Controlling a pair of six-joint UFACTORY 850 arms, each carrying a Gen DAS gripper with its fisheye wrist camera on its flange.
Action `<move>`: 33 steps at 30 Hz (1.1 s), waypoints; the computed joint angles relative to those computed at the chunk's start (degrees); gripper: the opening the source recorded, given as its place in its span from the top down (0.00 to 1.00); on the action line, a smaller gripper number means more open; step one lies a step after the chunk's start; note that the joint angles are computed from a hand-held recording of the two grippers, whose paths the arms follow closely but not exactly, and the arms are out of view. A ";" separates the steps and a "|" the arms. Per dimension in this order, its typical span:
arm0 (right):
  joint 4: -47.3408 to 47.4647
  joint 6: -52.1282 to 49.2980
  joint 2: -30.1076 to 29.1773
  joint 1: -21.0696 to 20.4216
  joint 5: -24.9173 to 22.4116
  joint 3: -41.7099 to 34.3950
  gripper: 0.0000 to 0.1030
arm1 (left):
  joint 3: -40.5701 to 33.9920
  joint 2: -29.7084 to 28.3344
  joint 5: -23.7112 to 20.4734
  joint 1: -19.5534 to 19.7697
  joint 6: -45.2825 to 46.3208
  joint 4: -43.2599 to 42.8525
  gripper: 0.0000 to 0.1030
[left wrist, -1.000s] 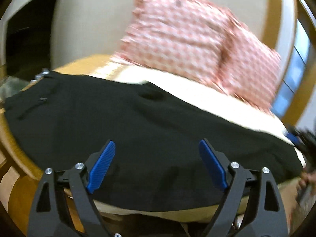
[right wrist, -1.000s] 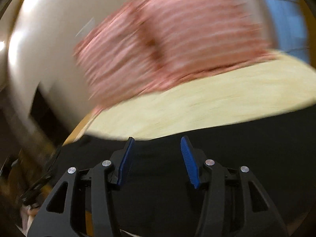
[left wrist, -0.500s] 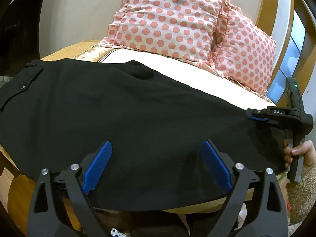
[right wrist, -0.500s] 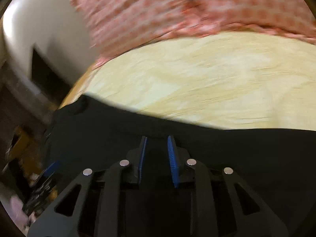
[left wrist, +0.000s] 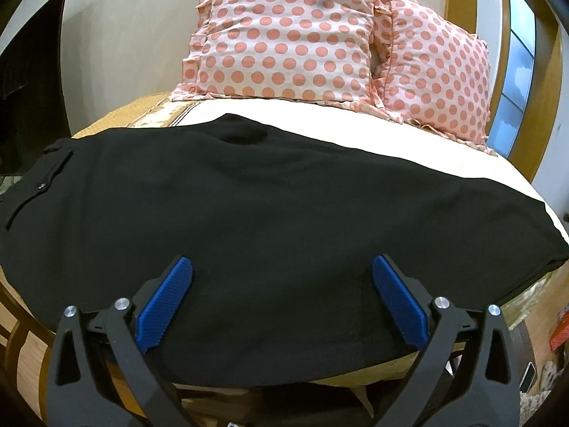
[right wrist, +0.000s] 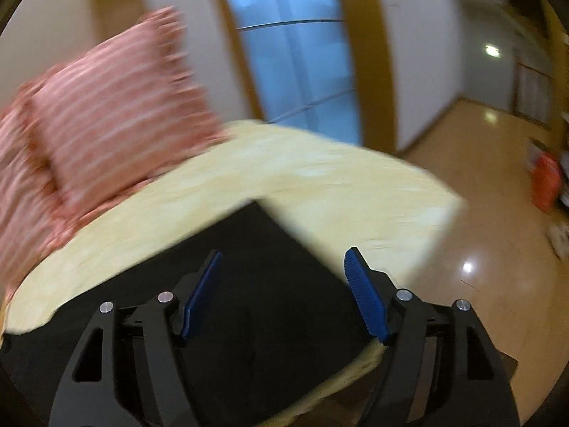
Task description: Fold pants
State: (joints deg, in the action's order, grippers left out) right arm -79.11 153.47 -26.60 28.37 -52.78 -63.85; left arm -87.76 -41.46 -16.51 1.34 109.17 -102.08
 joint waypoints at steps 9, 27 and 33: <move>-7.23 9.04 -1.98 2.97 0.83 1.47 0.43 | -0.12 -0.08 1.12 -0.29 0.71 -0.47 0.02; -15.46 24.30 -2.67 4.50 -1.66 3.08 0.90 | -0.20 -0.15 0.23 -0.27 1.42 -0.98 0.02; -20.07 22.87 -2.49 5.30 -3.95 0.56 0.93 | -0.13 -0.21 -0.99 0.05 0.66 -0.78 0.02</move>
